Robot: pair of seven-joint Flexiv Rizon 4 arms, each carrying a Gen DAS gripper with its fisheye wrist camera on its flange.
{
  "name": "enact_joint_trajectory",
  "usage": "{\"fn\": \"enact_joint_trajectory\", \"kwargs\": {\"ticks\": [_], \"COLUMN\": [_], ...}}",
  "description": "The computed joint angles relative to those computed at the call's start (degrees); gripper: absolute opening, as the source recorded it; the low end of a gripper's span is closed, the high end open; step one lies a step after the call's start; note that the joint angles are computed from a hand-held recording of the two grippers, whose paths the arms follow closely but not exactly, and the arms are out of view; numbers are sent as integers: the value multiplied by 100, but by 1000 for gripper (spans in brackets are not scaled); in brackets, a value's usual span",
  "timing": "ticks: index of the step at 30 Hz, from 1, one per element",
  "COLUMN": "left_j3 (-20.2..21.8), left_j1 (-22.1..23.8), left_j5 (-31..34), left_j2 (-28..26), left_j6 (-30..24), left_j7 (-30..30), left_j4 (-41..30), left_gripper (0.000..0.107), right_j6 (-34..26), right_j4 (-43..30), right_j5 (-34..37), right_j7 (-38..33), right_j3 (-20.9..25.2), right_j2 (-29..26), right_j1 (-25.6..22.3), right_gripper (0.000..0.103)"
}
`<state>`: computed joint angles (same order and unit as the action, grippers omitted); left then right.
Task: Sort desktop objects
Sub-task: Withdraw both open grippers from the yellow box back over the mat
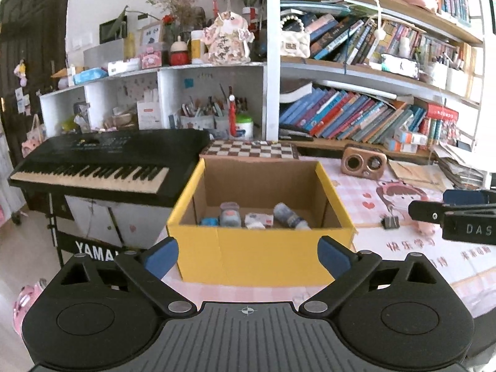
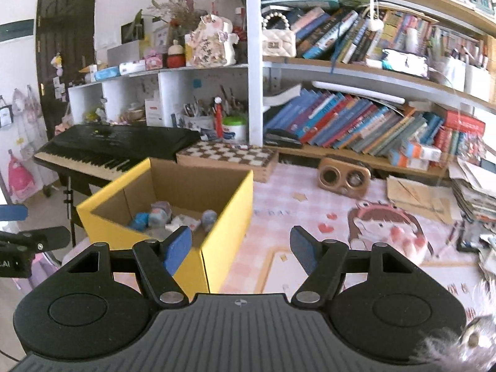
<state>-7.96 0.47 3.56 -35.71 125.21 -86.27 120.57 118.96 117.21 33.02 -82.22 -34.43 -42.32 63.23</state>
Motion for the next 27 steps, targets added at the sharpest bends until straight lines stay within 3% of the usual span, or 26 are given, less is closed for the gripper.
{"fn": "enact_joint_trajectory", "kwargs": {"ticks": [11, 22, 27], "left_j3": [72, 3, -135], "left_j1": [-77, -161, -139], "left_j5": [82, 175, 277], "left_j2": [48, -43, -117], "left_j6": [286, 255, 151], "left_j7": [-142, -119, -155], "left_j4": [553, 729, 758], "left_gripper": [98, 98, 98], "right_j6": [215, 282, 107], "right_j4": [580, 914, 1102], "right_j5": [454, 697, 726], "right_j7": [187, 81, 284], "right_j3": [76, 544, 381], "right_j2": [-132, -23, -53], "right_j1": [535, 563, 789], "right_gripper": [68, 68, 68]}}
